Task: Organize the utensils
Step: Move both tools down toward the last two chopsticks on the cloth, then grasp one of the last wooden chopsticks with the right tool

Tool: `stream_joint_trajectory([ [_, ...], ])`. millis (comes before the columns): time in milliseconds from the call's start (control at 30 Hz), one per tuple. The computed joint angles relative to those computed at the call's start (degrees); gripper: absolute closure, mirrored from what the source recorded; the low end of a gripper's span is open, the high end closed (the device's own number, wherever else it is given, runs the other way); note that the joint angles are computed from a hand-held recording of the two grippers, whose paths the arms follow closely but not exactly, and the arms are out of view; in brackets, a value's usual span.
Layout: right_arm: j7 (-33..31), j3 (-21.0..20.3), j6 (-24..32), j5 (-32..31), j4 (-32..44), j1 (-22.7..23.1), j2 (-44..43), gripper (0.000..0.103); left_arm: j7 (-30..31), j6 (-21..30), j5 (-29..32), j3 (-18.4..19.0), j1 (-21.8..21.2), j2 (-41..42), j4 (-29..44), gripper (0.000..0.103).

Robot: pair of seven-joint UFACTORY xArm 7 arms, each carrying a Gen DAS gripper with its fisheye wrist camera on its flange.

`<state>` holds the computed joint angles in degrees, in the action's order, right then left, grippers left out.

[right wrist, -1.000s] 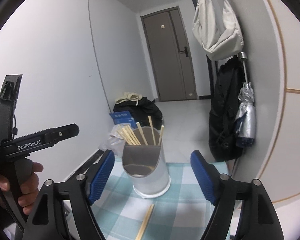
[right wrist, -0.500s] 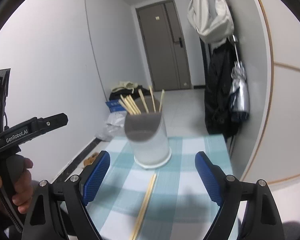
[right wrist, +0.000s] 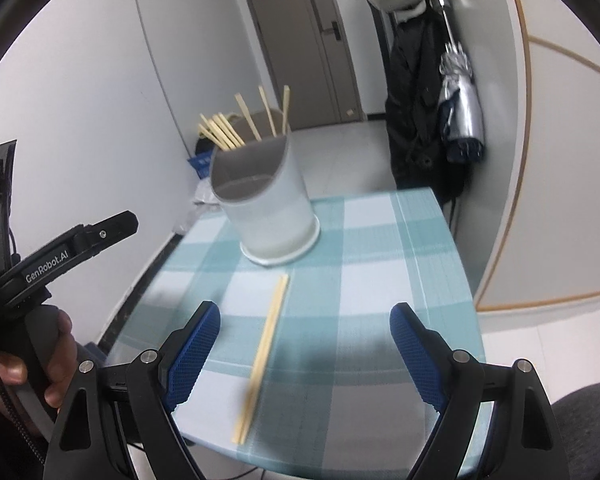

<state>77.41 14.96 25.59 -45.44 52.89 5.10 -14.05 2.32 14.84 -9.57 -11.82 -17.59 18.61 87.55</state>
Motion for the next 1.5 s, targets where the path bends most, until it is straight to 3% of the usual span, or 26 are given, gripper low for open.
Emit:
stream_joint_trajectory([
  [100, -1.6, -0.5, 0.4, 1.7, 0.8, 0.7, 1.6, 0.016, 0.8, 3.2, 0.0, 0.0, 0.3, 1.5, 1.2, 0.001],
  [233, -7.2, -3.5, -1.9, 10.7, 1.1, 2.8, 3.6, 0.017, 0.4, 5.9, -0.3, 0.4, 0.8, 3.2, 3.9, 0.001],
  [467, -15.3, -5.1, 2.2, 16.9, 5.5, 4.3, 7.7, 0.018, -2.8, 10.5, -2.6, 0.9, 1.5, 7.3, 10.5, 0.001],
  [633, -25.2, -7.2, 5.9, 22.9, 11.9, 6.0, 14.1, 0.020, -4.9, 10.5, -0.7, 2.2, 0.5, 8.8, 12.7, 0.001],
  [733, -29.6, -8.3, 9.3, 25.8, 16.1, 6.7, 18.2, 0.029, -5.4, 10.4, 0.0, 2.3, 0.5, 9.2, 13.2, 0.001],
  [900, -37.2, -10.1, 13.9, 31.4, 22.6, 7.1, 24.4, 0.056, -7.5, 9.2, 2.5, 3.8, -0.4, 10.3, 14.6, 0.001],
  [1233, -44.6, -11.1, 22.0, 34.4, 31.7, 9.0, 30.5, 0.060, -7.9, 12.7, 3.0, 3.3, 0.2, 13.0, 18.3, 0.001],
  [1500, -47.0, -11.0, 25.1, 36.4, 32.2, 9.3, 30.1, 0.072, -8.9, 15.4, 2.6, 3.5, 0.4, 13.8, 19.9, 0.001],
])
